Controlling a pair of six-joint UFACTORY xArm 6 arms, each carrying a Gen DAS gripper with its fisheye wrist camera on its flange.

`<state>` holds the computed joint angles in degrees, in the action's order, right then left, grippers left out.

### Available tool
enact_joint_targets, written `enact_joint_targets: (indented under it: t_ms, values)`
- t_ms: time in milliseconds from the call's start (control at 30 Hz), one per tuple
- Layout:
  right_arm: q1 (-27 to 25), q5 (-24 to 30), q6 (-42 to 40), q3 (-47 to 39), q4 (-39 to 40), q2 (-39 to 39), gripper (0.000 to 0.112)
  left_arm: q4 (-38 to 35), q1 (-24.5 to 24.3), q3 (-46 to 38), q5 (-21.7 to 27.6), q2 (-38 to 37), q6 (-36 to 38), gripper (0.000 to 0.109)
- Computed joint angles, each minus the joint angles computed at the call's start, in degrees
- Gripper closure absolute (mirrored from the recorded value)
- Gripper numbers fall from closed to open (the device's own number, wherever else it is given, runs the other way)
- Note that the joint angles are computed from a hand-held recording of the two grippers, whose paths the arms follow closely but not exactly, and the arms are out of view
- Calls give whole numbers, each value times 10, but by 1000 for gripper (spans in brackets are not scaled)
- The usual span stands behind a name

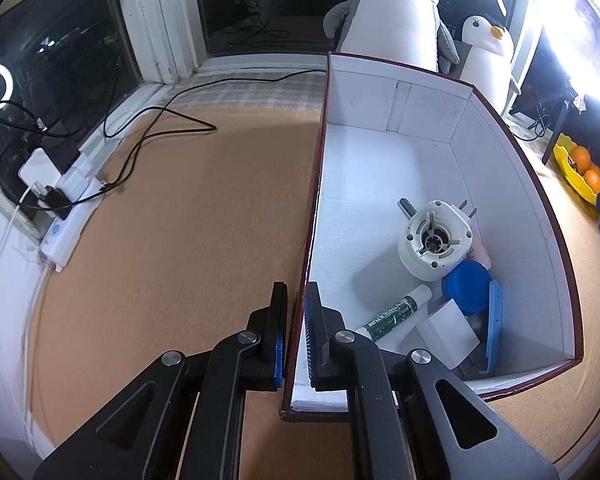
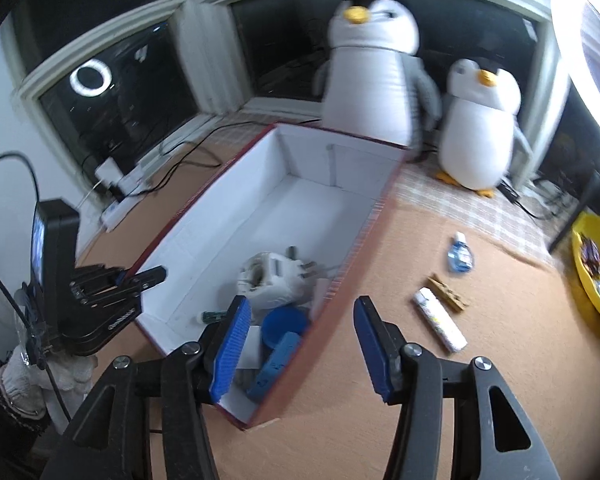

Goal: Organize rigid objects
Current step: 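Move the right tool toward the patterned lighter on the table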

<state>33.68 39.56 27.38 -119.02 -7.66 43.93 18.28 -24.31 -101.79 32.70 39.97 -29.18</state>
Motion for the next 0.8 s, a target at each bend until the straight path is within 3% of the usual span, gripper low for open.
enact_joint_targets:
  t_ms: [200, 367, 567, 800]
  values:
    - [-29, -63, 98, 139, -46, -83, 55, -8, 1, -7, 2, 6, 14, 101]
    - [-50, -63, 157, 214, -89, -126, 55, -13, 2, -4, -1, 5, 24, 101]
    - [-68, -53, 175, 252, -102, -138, 55, -16, 2, -7, 1, 7, 32, 101]
    - [-75, -44, 148, 238, -75, -108, 55, -25, 2, -15, 7, 12, 45, 102]
